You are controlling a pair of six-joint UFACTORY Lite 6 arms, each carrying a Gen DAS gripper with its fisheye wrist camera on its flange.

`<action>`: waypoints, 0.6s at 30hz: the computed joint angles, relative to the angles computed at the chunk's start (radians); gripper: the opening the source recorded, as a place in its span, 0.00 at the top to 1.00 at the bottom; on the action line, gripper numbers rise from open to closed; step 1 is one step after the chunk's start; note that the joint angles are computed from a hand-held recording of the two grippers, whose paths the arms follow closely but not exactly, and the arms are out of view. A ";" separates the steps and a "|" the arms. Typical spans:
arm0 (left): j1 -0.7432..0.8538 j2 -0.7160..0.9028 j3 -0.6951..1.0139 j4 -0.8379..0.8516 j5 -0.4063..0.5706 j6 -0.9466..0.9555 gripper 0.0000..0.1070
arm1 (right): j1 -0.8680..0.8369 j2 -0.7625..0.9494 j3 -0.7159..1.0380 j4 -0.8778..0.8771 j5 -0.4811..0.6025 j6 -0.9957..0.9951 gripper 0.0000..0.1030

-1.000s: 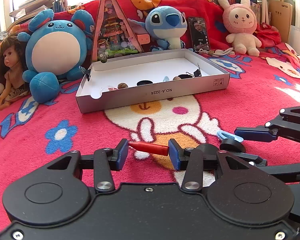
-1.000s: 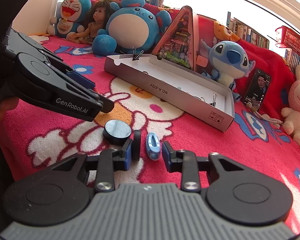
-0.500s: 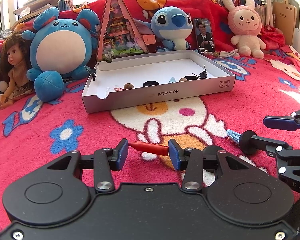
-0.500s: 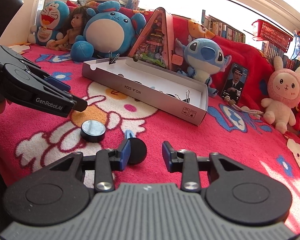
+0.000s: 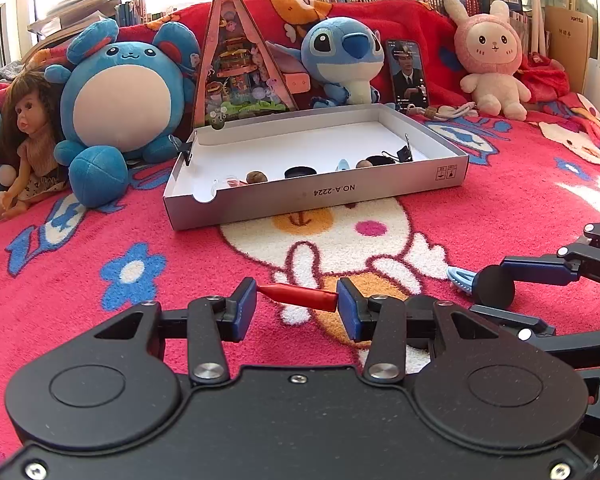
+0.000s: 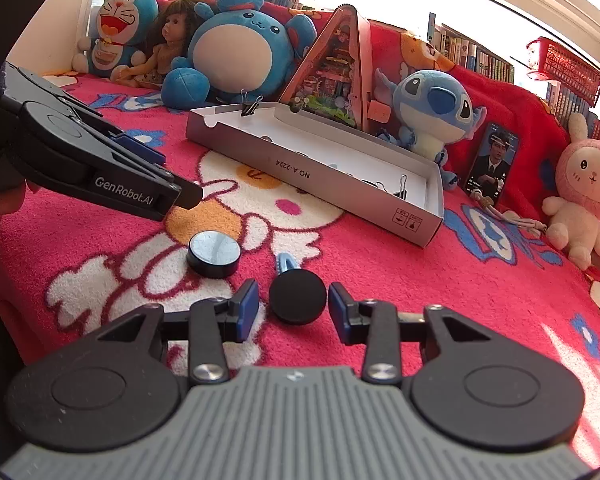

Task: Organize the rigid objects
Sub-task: 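Grasp the red crayon with the left gripper while the right gripper grasps a black puck, then carry the red crayon and black puck with both grippers into the white box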

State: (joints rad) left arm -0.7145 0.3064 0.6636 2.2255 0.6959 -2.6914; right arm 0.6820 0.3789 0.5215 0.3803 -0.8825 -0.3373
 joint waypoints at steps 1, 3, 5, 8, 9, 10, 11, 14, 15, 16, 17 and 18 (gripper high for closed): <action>-0.002 0.000 0.000 -0.002 0.003 0.000 0.61 | -0.003 0.001 0.005 -0.002 0.005 0.003 0.46; -0.002 0.000 0.001 -0.003 0.005 -0.001 0.61 | -0.010 -0.003 0.009 -0.004 0.016 0.011 0.59; 0.000 -0.001 0.005 -0.007 0.006 0.004 0.61 | -0.018 -0.012 0.008 -0.010 0.024 0.020 0.63; 0.015 -0.006 0.015 0.003 -0.007 0.013 0.61 | -0.033 -0.038 0.000 -0.027 0.037 0.031 0.63; 0.024 -0.010 0.019 0.014 -0.018 0.008 0.61 | -0.037 -0.045 0.000 -0.028 0.042 0.030 0.63; 0.036 -0.013 0.027 0.028 -0.032 0.002 0.61 | -0.041 -0.052 0.002 -0.027 0.048 0.027 0.63; 0.049 -0.016 0.035 0.041 -0.046 -0.003 0.61 | -0.047 -0.061 0.008 -0.023 0.060 0.023 0.63; 0.091 -0.015 0.073 0.076 -0.081 -0.008 0.61 | -0.063 -0.066 0.047 0.019 0.093 -0.002 0.63; 0.104 -0.011 0.089 0.084 -0.091 -0.005 0.61 | -0.073 -0.066 0.062 0.028 0.102 -0.005 0.63; 0.119 -0.006 0.110 0.090 -0.102 0.003 0.61 | -0.087 -0.065 0.080 0.031 0.115 -0.004 0.63; 0.133 0.001 0.132 0.092 -0.114 0.015 0.61 | -0.102 -0.064 0.100 0.029 0.132 0.000 0.63; 0.146 0.009 0.153 0.094 -0.125 0.022 0.61 | -0.115 -0.061 0.121 0.025 0.149 0.006 0.63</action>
State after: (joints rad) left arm -0.5680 0.3153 0.8168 2.3194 0.5709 -2.6689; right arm 0.5668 0.3180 0.6425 0.4055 -0.7334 -0.3312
